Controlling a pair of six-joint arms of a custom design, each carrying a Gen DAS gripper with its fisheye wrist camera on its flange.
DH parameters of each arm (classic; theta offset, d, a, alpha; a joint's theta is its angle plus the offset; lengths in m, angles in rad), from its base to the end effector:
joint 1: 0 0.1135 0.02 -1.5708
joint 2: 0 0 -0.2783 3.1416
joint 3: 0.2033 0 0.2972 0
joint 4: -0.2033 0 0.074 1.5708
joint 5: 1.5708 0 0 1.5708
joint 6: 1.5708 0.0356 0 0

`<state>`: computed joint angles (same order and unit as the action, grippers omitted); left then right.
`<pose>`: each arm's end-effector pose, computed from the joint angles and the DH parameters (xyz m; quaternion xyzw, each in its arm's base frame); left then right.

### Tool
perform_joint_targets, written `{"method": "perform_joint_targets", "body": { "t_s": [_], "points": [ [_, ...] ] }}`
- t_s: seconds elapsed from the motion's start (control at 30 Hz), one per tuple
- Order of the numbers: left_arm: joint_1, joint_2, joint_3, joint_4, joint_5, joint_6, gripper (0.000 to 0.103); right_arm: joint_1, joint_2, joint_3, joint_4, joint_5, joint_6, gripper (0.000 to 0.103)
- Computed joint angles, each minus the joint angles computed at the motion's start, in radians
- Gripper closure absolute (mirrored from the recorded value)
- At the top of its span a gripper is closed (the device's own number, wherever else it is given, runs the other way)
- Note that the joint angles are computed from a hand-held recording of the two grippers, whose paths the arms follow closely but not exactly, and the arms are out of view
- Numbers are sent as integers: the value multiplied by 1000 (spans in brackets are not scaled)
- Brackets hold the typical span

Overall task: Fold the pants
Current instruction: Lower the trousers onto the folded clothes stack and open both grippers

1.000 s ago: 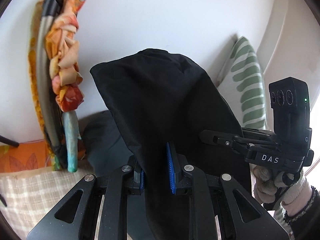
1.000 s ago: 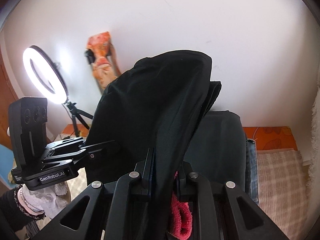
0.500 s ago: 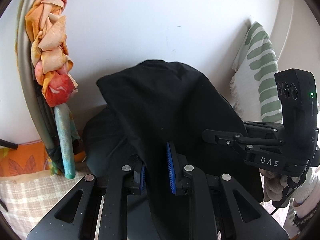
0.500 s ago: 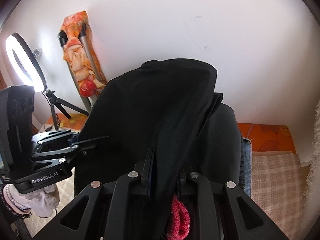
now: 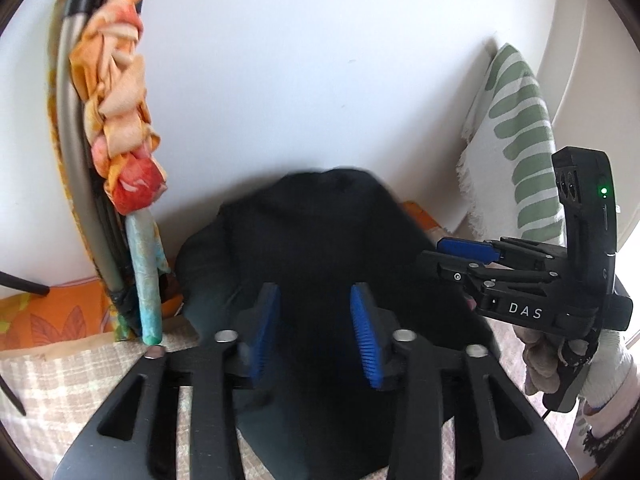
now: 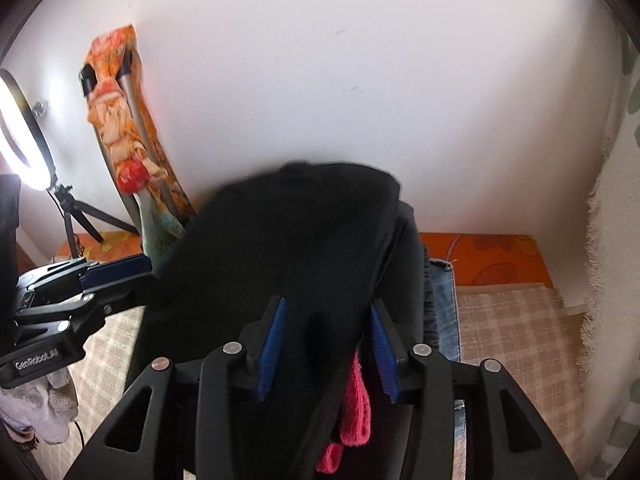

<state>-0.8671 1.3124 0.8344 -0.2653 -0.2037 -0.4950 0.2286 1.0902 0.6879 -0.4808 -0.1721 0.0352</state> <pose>0.2094 -0.2356 0.2283 0.1283 0.9027 -0.1795 0.3693 0.2440 0.0630 0.2172 -0.1194 0.9308 0.1244 0.3223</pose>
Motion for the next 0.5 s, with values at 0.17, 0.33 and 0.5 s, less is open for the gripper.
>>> {"method": "perform_joint_targets", "body": {
  "t_s": [0.17, 0.33, 0.5],
  "points": [
    [-56, -55, 14, -58, -58, 8, 50, 22, -94, -9, -48, 27, 14, 47],
    [-115, -134, 9, -127, -111, -21, 49, 66, -218, -17, -115, 71, 64, 28],
    [-185, -222, 2, -202, -179, -59, 43, 148, -350, -8, -215, 179, 86, 20]
  ]
}}
